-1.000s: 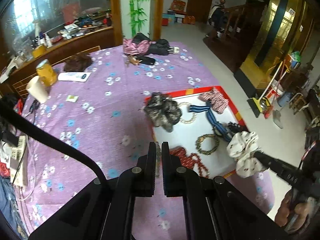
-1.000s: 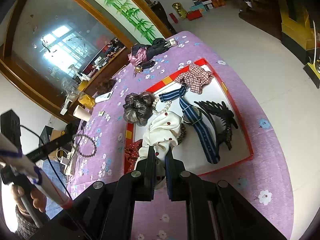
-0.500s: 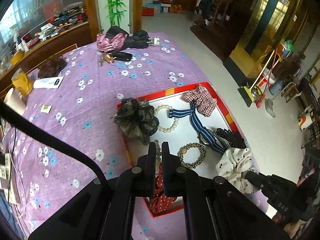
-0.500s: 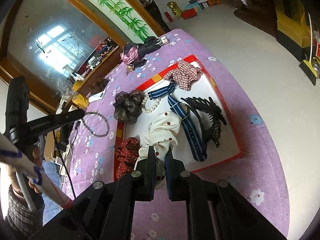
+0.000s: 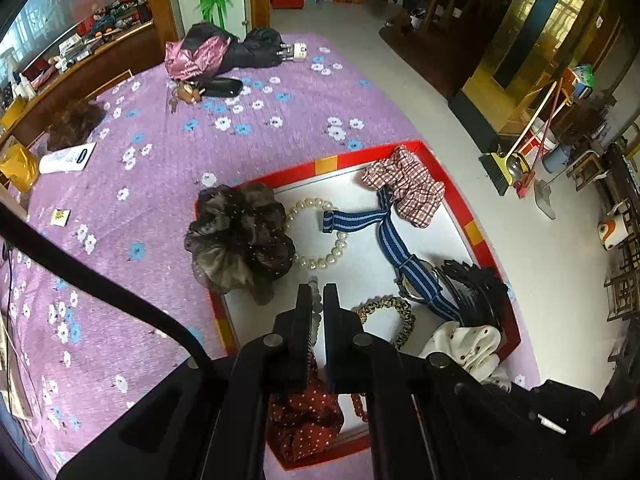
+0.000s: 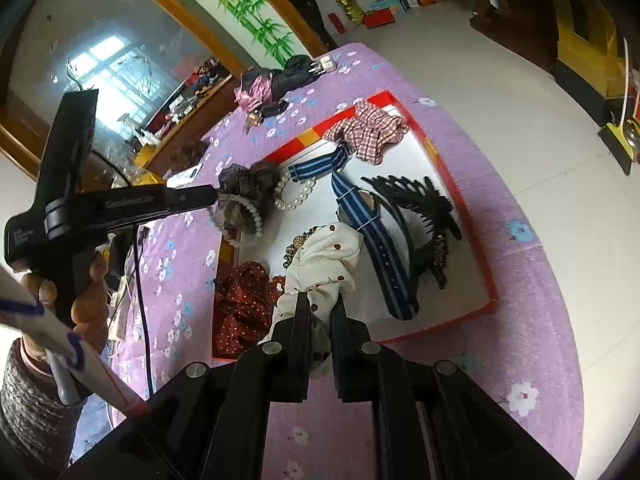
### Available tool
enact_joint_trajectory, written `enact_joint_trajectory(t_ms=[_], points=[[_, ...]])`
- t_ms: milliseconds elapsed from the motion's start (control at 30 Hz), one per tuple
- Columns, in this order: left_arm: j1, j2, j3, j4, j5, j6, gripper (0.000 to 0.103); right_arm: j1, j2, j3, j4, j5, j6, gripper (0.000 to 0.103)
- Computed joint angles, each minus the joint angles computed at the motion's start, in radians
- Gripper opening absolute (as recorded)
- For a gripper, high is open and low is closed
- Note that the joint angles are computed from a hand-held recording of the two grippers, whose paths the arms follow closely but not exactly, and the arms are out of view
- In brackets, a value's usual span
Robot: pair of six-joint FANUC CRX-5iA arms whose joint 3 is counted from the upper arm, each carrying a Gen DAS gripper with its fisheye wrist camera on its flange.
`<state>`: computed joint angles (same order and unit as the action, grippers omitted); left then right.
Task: Organize jewelry
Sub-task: 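Carry the white bead bracelet and polka-dot scrunchie into the red box, then open both tools to release the bracelet and scrunchie in the box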
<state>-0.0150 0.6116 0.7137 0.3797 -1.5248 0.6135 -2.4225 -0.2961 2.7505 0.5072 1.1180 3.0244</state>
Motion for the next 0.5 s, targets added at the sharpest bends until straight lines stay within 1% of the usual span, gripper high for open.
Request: enact_joint_trajectory(t_ms=[100,300,500], points=[[-0.008,-0.009,-0.025,-0.014,0.021,-0.004,0.005,-0.014,-0.013,-0.009,-0.023,-0.007,0.037,0.009],[-0.023,-0.027,-0.079,-0.065,0.087,-0.007,0.005,-0.052,-0.051,-0.026,-0.089,-0.014,0.120,0.009],[-0.029,-0.014,-0.085,-0.099,0.109,0.005,0.005,-0.074,-0.064,-0.020,-0.121,-0.013,0.156,0.010]])
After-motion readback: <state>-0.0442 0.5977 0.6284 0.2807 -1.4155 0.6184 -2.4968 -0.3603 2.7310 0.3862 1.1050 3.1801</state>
